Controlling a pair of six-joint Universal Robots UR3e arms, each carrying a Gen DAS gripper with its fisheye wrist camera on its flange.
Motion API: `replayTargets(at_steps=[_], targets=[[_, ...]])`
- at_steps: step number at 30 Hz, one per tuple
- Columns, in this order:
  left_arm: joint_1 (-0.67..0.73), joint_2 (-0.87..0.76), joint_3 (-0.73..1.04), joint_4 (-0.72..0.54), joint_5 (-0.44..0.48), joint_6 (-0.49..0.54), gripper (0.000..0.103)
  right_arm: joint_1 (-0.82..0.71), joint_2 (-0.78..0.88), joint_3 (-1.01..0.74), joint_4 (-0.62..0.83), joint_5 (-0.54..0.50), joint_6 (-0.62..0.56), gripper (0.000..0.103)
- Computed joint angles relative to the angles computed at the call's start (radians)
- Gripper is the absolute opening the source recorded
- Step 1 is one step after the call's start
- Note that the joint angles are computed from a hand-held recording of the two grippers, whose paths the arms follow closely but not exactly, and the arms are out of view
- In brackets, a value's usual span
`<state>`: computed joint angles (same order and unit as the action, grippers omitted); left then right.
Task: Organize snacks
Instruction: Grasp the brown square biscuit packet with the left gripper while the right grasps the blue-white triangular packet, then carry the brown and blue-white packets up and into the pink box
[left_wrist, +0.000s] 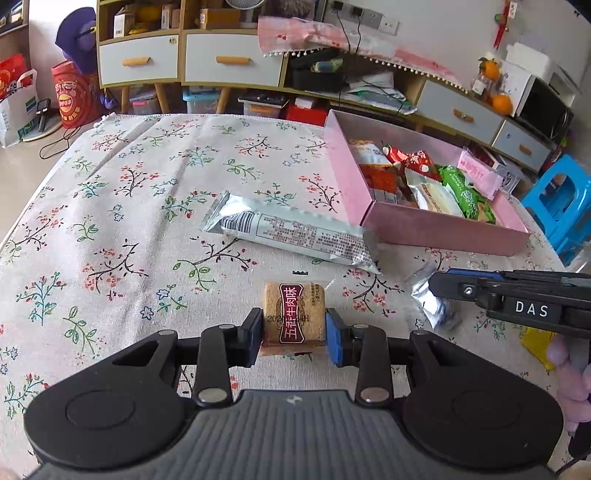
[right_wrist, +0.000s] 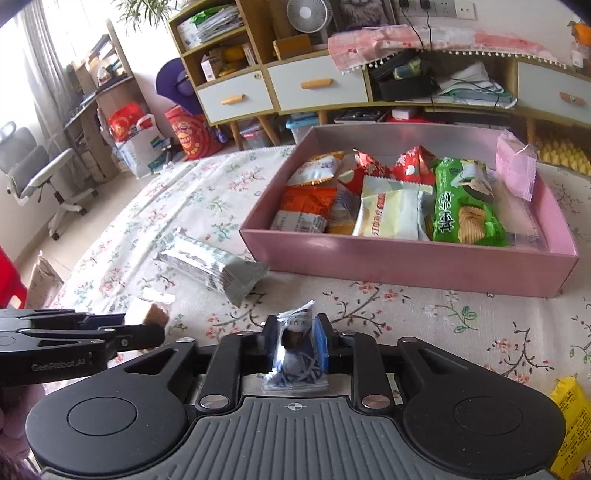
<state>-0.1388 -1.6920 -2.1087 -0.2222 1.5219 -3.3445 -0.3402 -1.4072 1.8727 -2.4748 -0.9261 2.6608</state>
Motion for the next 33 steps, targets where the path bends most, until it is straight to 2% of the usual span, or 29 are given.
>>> replayTargets(at_steps=[2,11,12,14,16,17,23,33], targets=[[-0.006,-0.006,0.006,-0.01,0.012,0.002,0.032,0.004,0.003,0.015,-0.025,-0.009,-0.001,0.059],[-0.015,-0.015,0.022,-0.038,0.025,0.003,0.032,0.074,0.01,0.1,-0.207,-0.107,-0.077,0.061],[-0.017,-0.015,0.023,-0.04,0.027,0.004,0.032,0.079,0.009,0.104,-0.217,-0.114,-0.084,0.059],[-0.021,-0.017,0.027,-0.042,0.031,0.004,0.032,0.077,0.005,0.103,-0.206,-0.107,-0.096,0.047],[-0.022,-0.018,0.029,-0.044,0.032,0.002,0.032,0.075,-0.001,0.093,-0.174,-0.098,-0.104,0.026],[-0.024,-0.019,0.032,-0.045,0.033,0.0,0.032,0.074,-0.003,0.082,-0.152,-0.097,-0.104,0.023],[-0.048,-0.03,0.065,-0.061,0.043,-0.011,0.032,0.053,-0.022,0.032,-0.026,-0.074,-0.096,0.022],[-0.109,-0.071,0.195,-0.112,0.043,-0.044,0.032,-0.099,-0.042,-0.116,0.288,0.09,-0.108,0.022]])
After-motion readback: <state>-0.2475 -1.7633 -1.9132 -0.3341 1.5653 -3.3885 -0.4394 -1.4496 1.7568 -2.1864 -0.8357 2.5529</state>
